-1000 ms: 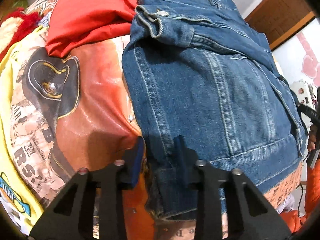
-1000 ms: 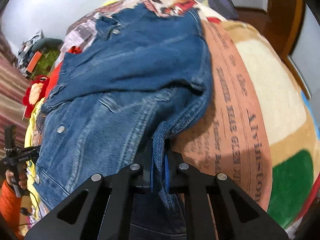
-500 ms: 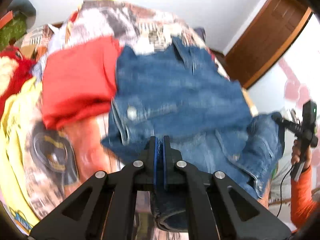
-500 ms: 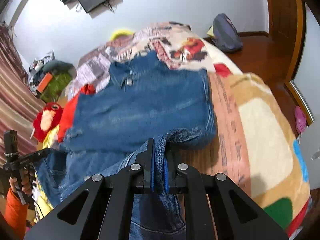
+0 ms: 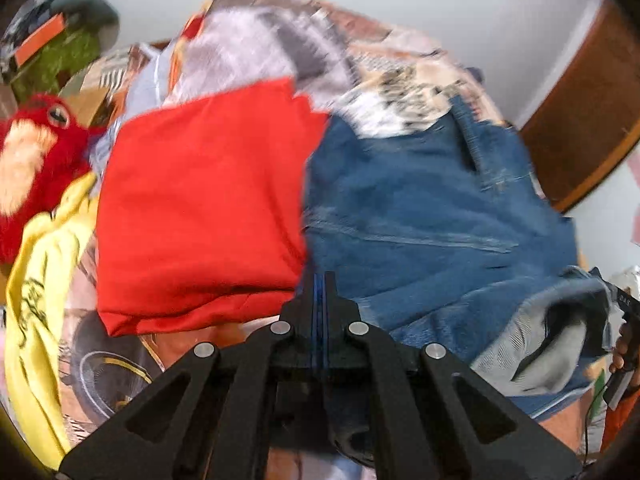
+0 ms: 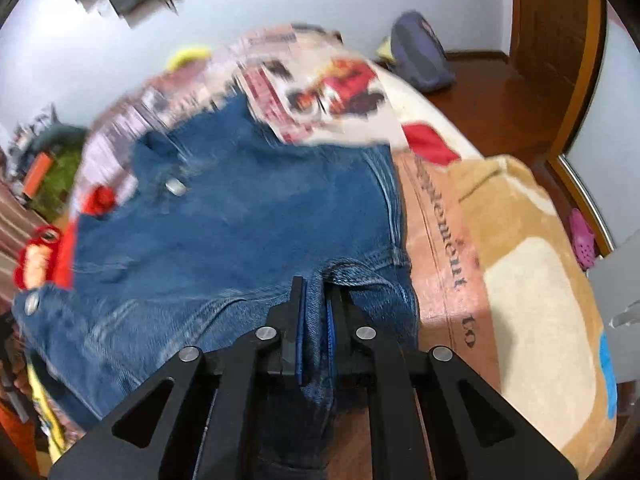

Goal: Fold large clothes

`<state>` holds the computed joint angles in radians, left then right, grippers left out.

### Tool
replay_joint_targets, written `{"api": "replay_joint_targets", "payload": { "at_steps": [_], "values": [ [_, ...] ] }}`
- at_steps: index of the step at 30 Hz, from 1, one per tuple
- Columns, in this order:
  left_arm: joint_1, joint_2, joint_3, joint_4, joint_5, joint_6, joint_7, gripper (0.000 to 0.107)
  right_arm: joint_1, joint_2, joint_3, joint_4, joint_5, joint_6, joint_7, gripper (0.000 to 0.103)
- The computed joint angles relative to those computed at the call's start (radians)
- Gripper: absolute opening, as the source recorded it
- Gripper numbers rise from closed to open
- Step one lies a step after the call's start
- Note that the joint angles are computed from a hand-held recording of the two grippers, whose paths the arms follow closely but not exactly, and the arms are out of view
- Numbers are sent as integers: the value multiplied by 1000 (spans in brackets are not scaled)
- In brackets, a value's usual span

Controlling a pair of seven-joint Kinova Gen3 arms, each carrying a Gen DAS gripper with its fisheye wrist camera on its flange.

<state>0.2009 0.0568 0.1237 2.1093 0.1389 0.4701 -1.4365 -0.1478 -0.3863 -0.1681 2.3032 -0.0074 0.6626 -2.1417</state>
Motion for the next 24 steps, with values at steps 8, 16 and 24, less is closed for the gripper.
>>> {"api": "replay_joint_targets", "payload": {
  "at_steps": [8,16,24],
  "values": [
    [-40,-43,-17,-11,37,73,-93,10,-26,-7,-17,-71,35,135,43,17],
    [-24,-218,-39,24,16,106,-104,45,-2,-164,-80,-114,33,274,53,43],
    [-4,-258,2,81,16,143,-114,53,13,-291,-162,-119,46,392,7,57]
  ]
}}
